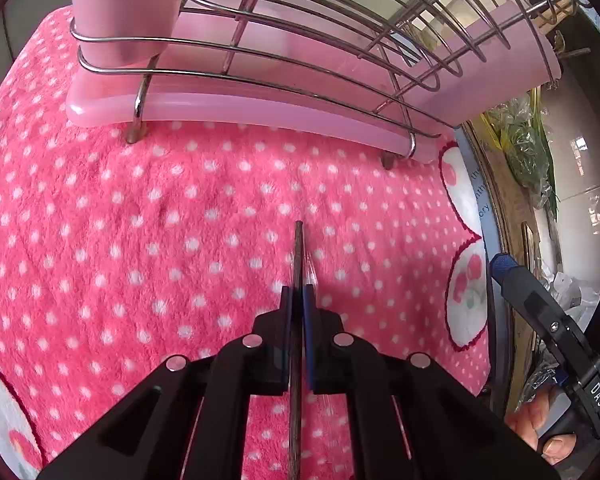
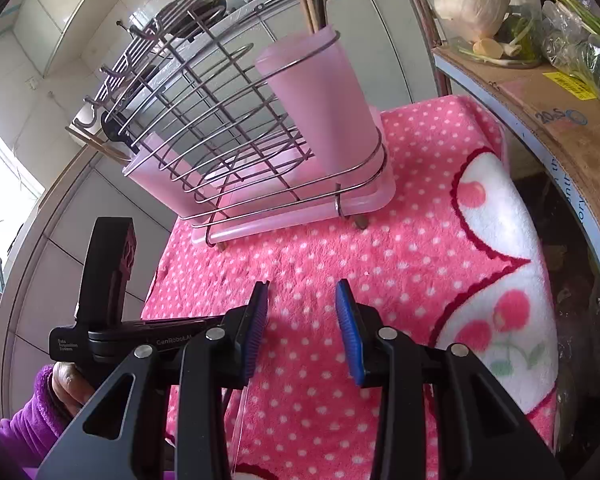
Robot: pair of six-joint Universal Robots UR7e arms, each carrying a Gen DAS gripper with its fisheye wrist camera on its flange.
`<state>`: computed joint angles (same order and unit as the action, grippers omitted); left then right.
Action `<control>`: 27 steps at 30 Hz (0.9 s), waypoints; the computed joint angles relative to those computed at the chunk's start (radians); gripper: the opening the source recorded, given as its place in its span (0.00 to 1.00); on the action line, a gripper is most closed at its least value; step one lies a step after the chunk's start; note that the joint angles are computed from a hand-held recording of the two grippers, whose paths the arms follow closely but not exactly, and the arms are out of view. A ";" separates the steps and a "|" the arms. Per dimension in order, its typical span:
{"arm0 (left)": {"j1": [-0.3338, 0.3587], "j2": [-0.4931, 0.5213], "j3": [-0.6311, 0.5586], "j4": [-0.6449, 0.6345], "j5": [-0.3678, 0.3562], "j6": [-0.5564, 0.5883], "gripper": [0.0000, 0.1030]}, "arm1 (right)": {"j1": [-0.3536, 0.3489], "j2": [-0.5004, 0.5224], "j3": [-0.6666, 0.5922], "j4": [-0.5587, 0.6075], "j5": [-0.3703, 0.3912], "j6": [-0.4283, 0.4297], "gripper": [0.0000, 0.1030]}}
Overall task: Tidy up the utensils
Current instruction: 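Grasp a dark chopstick with the left tool while the right tool grasps the clear plastic utensil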
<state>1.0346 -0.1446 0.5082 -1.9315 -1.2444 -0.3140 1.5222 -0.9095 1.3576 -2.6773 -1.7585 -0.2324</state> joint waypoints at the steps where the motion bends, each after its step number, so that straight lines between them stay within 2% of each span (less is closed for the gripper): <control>1: 0.000 -0.011 0.017 -0.014 0.004 0.004 0.04 | 0.001 0.001 -0.001 0.002 -0.002 0.000 0.35; 3: 0.000 -0.043 0.064 -0.051 0.003 0.006 0.04 | 0.002 0.004 -0.004 0.008 -0.005 0.000 0.35; 7: 0.018 -0.086 0.107 -0.078 -0.092 -0.030 0.04 | 0.002 0.014 -0.018 0.037 0.004 0.011 0.35; 12: 0.008 -0.137 0.170 -0.123 -0.019 -0.005 0.04 | 0.008 0.035 -0.039 0.090 0.003 0.003 0.35; 19: 0.010 -0.171 0.184 -0.074 0.063 0.029 0.05 | 0.037 0.125 -0.144 0.232 -0.037 -0.005 0.35; 23: 0.017 -0.177 0.190 -0.055 0.092 0.026 0.06 | 0.062 0.185 -0.195 0.262 -0.117 -0.032 0.35; 27: 0.029 -0.167 0.173 -0.027 0.081 0.014 0.07 | 0.081 0.243 -0.254 0.266 -0.213 -0.052 0.35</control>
<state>1.0639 -0.3111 0.6813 -1.9580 -1.1636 -0.2997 1.6033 -0.6670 1.1035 -2.4114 -1.9712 -0.2844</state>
